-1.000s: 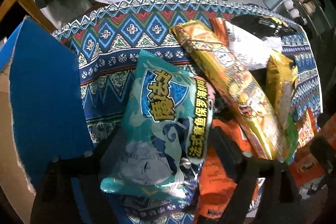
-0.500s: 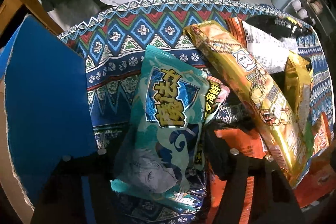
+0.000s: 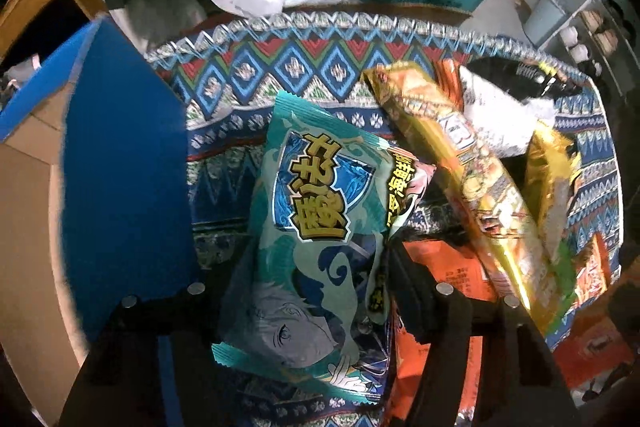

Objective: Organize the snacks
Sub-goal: 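Lift the teal packet with the left gripper while the right gripper carries the orange bag toward the box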

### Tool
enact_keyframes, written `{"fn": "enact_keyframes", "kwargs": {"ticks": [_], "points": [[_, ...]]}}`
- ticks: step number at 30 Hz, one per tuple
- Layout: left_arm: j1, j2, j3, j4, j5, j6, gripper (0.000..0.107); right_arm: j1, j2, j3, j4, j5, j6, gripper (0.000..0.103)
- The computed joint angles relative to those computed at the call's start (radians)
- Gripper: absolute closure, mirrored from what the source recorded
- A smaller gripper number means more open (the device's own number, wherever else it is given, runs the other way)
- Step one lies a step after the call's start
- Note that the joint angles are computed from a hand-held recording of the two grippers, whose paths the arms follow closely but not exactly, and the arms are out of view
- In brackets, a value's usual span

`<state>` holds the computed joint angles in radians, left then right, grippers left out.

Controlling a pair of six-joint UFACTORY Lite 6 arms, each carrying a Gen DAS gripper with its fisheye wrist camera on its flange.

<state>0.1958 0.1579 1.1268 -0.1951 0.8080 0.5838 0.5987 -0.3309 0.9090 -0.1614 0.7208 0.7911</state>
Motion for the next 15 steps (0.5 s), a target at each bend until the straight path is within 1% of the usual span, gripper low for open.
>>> {"fn": "enact_keyframes", "kwargs": {"ticks": [5, 9, 11, 15], "points": [[0.058, -0.092, 0.014, -0.057, 0.089, 0.071, 0.042, 0.023, 0.012, 0.036, -0.029, 0.021, 0.031, 0.044], [0.111, -0.185, 0.011, -0.089, 0.134, 0.135, 0.042, 0.051, 0.025, 0.072, -0.065, 0.040, 0.066, 0.044], [0.134, -0.197, 0.025, -0.114, 0.161, 0.159, 0.042, 0.061, 0.033, 0.092, -0.079, 0.050, 0.079, 0.044], [0.214, -0.227, 0.066, -0.165, 0.249, 0.223, 0.042, 0.091, 0.049, 0.128, -0.108, 0.067, 0.114, 0.044]]}}
